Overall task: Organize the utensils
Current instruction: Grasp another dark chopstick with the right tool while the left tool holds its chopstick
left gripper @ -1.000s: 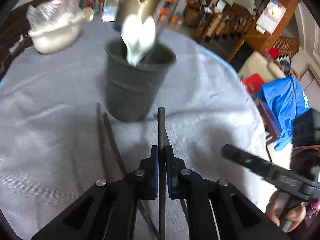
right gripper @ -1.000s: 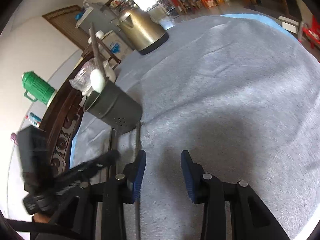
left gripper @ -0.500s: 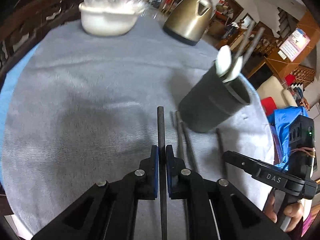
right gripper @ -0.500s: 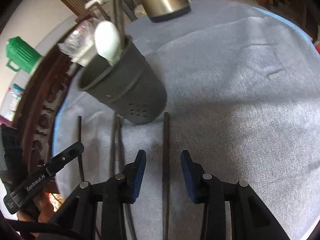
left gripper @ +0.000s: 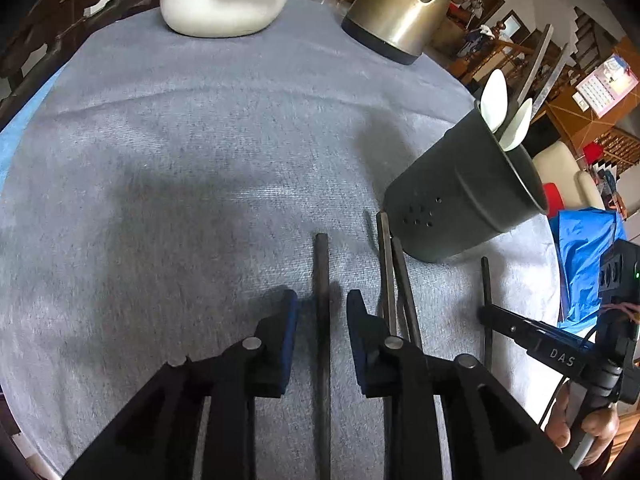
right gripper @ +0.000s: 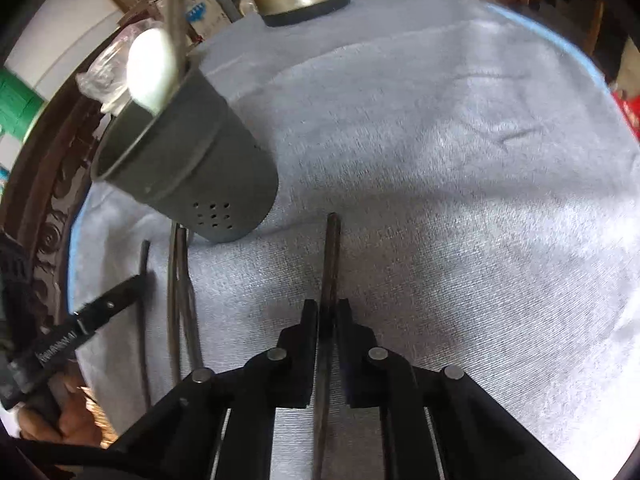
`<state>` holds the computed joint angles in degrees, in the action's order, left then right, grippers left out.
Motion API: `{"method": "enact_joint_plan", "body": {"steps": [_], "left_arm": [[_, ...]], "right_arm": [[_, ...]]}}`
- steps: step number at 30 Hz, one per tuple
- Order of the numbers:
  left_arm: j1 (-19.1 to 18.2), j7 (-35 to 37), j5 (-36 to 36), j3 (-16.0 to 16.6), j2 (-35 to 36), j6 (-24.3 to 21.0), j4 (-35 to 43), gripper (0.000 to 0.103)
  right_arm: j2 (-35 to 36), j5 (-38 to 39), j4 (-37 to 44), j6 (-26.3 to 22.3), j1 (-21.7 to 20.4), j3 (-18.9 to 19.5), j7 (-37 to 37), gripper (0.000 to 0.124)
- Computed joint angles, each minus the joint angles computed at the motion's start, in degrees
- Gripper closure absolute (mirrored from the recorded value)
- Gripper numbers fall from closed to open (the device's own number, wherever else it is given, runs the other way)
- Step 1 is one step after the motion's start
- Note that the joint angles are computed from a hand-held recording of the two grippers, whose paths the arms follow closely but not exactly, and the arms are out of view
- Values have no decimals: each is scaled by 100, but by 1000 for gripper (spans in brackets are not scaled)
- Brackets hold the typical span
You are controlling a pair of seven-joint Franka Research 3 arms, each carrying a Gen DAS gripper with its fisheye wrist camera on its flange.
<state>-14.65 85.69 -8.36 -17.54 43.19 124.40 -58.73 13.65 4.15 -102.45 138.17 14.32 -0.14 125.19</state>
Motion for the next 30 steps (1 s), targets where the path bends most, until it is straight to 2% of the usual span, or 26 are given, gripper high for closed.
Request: {"method": "enact_joint_plan", "body": {"steps": [3,7,9,11,16,20,23,30], "left_arm": [[-108,-58,122,48,243,-200,434,78],[-214,-81,296,139,192,-206,416,78],[-341,-109,499,226,220,-136,447,85],[-437,-185,723,321,107,44,242,95],[-517,-408,1116,398,-451,692,-713,95],[-567,-668,1444,427,-847,1163,-1353,95],[-431,-585,1504,368,-958,1232,-1525,95],[-481,-703,1654,376,-918,1159,-1449,95]], "right_arm": [[152,90,222,-123,-53,-13,-41,111],[299,-11,434,-178,-29,-52,-48,111],[421,-33,592,-163,-30,-62,-82,112],[449,-86,634,-171,-5,-76,-102,113],[402,-340,533,-43,104,-115,-60,113],[147,-266,105,250,69,-89,-65,113],[7,-182,-132,416,27,-62,-107,114],[-321,-98,-627,677,-5,-9,-96,114]]}}
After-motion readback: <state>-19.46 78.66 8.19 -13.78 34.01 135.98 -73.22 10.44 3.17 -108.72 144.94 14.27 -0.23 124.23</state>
